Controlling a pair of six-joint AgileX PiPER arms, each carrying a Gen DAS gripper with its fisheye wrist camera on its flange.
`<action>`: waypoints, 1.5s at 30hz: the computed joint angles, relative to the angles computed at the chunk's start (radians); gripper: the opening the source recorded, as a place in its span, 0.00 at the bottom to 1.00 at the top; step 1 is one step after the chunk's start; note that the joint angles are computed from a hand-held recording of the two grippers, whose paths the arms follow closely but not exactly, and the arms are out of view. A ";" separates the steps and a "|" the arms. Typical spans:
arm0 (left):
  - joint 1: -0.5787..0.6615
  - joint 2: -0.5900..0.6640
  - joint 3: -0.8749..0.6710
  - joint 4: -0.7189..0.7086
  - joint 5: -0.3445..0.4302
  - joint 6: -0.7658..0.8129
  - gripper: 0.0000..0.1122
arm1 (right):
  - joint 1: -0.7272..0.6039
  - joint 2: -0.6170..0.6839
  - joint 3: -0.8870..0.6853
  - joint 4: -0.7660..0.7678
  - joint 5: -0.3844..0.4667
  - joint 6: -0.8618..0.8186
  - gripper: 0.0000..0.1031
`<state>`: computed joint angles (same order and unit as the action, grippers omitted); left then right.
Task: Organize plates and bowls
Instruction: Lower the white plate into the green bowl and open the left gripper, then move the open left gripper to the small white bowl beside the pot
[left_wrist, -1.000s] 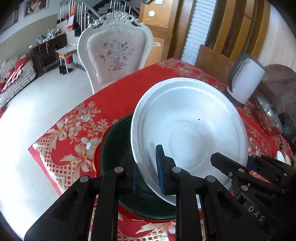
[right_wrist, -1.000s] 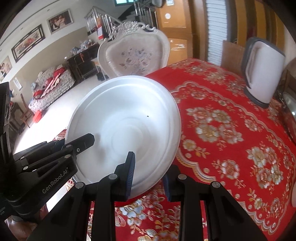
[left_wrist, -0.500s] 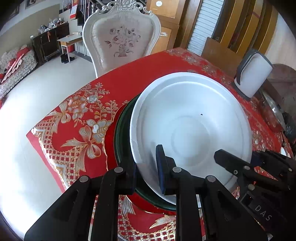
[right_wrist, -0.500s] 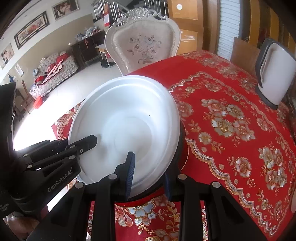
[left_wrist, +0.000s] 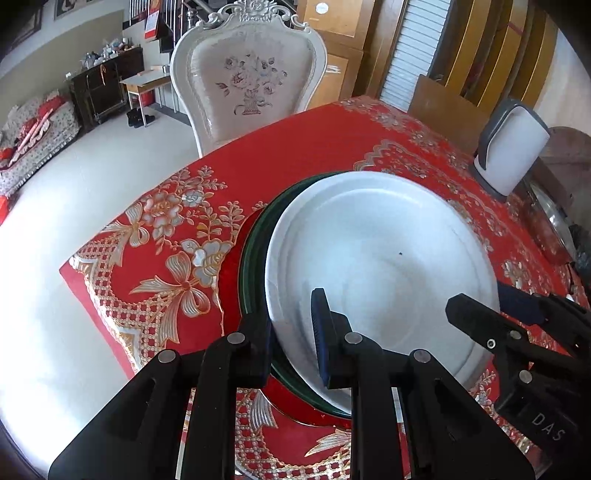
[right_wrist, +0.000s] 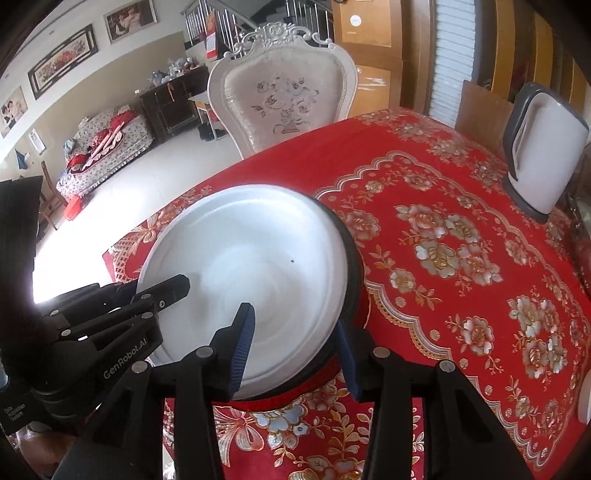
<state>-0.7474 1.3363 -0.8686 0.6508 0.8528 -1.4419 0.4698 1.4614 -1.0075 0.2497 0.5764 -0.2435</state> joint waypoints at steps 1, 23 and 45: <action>-0.010 0.002 -0.002 0.017 0.014 -0.016 0.16 | -0.003 -0.001 0.001 0.002 0.000 -0.001 0.42; -0.117 0.047 -0.009 0.320 0.233 -0.299 0.35 | -0.096 -0.026 0.033 0.148 0.015 -0.127 0.46; -0.259 0.230 -0.265 0.306 0.177 -0.196 0.38 | -0.351 -0.129 0.123 0.310 0.075 -0.325 0.48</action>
